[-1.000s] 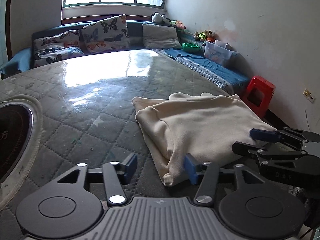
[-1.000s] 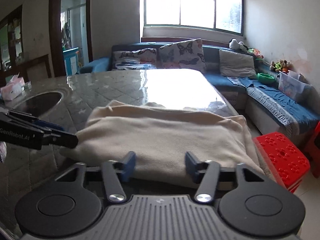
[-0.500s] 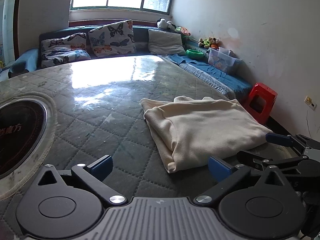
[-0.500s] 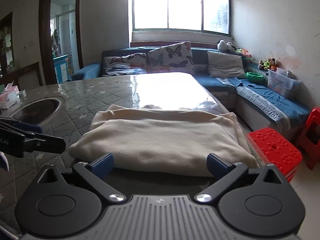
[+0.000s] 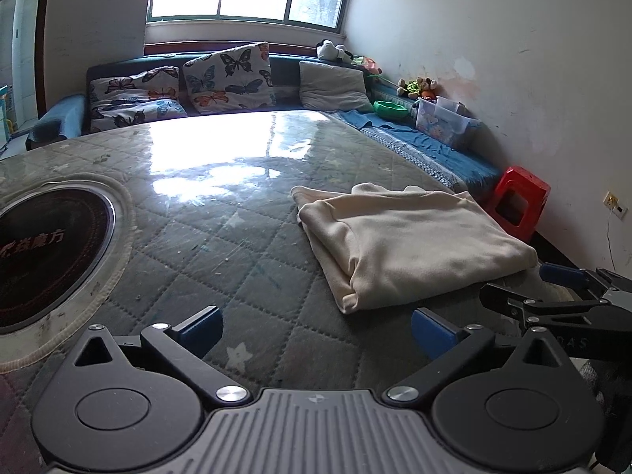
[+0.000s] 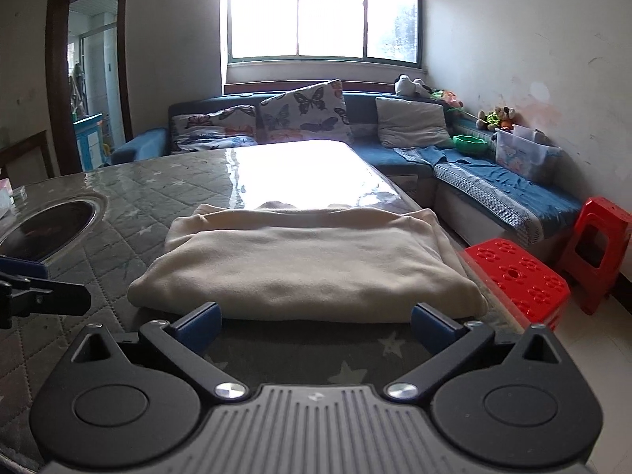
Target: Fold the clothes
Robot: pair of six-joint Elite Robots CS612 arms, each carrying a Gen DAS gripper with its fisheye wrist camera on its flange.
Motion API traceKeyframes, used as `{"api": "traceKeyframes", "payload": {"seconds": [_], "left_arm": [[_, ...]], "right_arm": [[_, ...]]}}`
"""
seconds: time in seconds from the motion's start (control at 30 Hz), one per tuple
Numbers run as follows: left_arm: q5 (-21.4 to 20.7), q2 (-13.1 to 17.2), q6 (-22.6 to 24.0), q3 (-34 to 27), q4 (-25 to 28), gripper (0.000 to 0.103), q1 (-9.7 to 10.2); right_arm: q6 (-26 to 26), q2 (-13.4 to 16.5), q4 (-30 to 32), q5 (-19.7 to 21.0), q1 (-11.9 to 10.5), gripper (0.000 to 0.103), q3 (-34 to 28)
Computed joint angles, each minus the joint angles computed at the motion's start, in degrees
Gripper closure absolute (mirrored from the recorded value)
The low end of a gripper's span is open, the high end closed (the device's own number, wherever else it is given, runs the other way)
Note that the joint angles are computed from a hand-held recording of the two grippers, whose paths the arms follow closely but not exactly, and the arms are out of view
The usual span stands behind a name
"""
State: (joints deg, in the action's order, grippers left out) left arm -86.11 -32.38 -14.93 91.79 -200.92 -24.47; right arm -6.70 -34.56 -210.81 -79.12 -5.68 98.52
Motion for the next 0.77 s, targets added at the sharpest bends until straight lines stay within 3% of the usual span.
{"api": "traceKeyframes", "payload": {"seconds": [0.77], "left_arm": [[1.5,-1.3,1.2,3.5,-4.2,0.000,-1.45]], "right_arm": [[2.3,-1.1,-2.1,-3.2,0.5,0.000,3.3]]}}
